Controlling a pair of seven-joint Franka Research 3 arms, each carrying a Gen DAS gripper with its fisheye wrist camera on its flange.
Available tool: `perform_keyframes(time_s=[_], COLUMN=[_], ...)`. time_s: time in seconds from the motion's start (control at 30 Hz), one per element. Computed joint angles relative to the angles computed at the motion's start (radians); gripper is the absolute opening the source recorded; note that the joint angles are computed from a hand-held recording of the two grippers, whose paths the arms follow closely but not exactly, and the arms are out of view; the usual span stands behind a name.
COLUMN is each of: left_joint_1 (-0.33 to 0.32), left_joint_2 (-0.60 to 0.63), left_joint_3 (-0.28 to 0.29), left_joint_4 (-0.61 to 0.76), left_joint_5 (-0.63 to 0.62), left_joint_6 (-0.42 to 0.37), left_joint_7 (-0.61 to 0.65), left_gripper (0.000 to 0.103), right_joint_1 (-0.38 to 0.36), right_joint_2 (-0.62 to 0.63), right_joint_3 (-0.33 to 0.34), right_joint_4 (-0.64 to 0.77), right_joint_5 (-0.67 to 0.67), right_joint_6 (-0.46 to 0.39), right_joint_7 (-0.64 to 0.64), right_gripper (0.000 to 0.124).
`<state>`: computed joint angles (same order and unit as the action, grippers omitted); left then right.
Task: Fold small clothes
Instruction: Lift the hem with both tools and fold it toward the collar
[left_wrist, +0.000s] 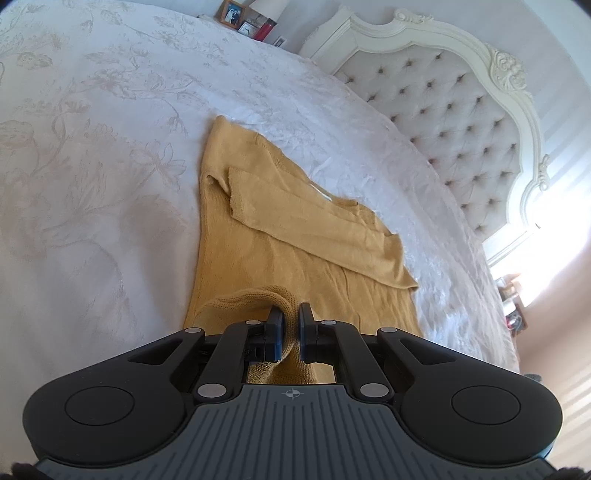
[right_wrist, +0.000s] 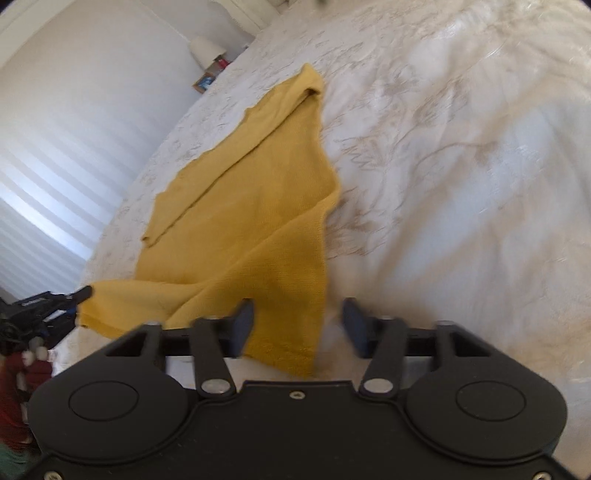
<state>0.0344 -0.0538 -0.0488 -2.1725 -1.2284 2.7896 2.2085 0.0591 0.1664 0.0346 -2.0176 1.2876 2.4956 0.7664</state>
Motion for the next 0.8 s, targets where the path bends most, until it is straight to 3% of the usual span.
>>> perform_keyframes(time_s=[0.1, 0.2, 0.37, 0.53, 0.63, 0.8], left_joint_1=[0.001, 0.005, 0.021, 0.05, 0.071, 0.108], left_joint_2=[0.004, 0.009, 0.042, 0.122, 0.188, 0.32], left_joint_3=[0.001, 0.003, 0.0, -0.018, -0.04, -0.081], left_joint_4=[0.005, 0.026, 0.099, 0.213, 0.301, 0.453], left_joint_5=[-0.026, -0.058, -0.084, -0.104, -0.072, 0.038], left_joint_6=[-0.001, -0.007, -0.016, -0.008, 0.008, 0.023], left_joint_7=[0.013, 0.034, 0.065, 0.057, 0.039, -0.058], left_gripper=[0.008, 0.008, 0.008, 0.008, 0.008, 0.008], right_joint_1=[-0.005, -0.015, -0.019, -0.024, -0.014, 0.041], right_joint_2=[0.002, 0.0, 0.081, 0.256, 0.385, 0.622], right_joint_3=[0.009, 0.014, 0.013, 0.049, 0.065, 0.036], right_joint_4=[0.017, 0.053, 0.23, 0.502, 0.677, 0.997], right_joint_5=[0.061, 0.253, 0.396, 0.341, 0.236, -0.009], right_joint_6=[-0.025, -0.034, -0.01, 0.076, 0.117, 0.151], right_joint_7=[-0.049, -0.163, -0.22, -0.162, -0.059, 0.195], right_gripper=[0.012, 0.012, 0.012, 0.012, 0.012, 0.012])
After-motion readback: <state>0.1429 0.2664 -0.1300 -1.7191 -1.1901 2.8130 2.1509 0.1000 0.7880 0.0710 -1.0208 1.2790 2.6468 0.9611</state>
